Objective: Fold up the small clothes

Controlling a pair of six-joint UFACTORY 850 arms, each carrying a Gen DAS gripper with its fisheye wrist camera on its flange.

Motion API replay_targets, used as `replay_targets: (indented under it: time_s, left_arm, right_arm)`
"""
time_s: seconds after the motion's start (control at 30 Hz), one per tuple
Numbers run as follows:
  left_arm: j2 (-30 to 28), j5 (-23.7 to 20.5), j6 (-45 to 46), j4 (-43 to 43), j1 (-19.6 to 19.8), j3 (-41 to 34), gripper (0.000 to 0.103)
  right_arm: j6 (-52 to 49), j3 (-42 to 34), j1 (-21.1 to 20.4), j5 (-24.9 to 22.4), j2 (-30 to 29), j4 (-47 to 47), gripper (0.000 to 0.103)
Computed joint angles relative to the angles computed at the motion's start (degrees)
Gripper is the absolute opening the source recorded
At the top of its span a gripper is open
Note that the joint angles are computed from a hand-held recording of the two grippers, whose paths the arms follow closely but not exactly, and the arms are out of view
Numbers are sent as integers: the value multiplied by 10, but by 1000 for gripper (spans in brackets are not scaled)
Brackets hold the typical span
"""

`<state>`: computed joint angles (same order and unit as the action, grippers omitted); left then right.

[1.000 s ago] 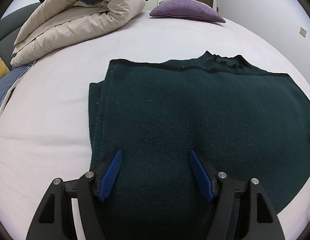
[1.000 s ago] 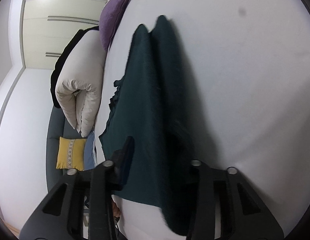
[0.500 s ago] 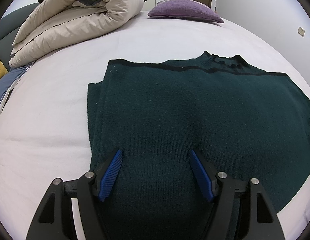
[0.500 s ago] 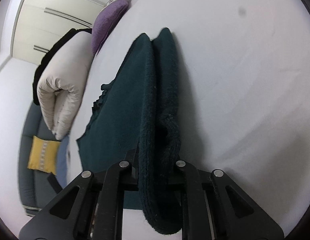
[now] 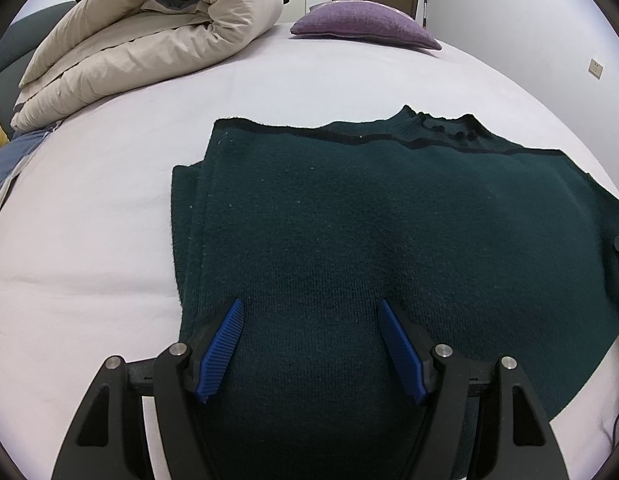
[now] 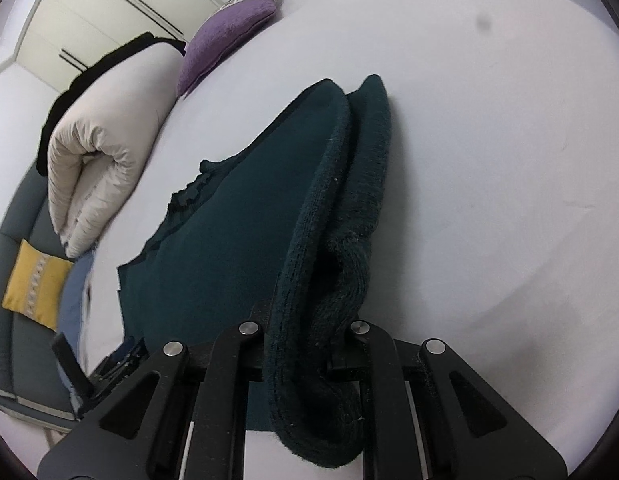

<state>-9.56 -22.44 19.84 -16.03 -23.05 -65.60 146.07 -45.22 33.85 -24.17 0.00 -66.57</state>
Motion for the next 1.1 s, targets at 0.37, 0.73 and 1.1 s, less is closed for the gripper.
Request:
replay_targets:
  time_s: [0.37,0.73,1.1]
  left_arm:
    - [-22,-207,258,-421,124,-44,69]
    - [-100,-332,205,-463,123,-116,74]
    - [-184,-391,112,-411,93,-221,27]
  right_arm:
    - [-554,-359,63,-122,-225,233,12]
    - [-733,-451,77,-110,-325,329,11]
    - [-693,-416,121,-154,-294,216,15]
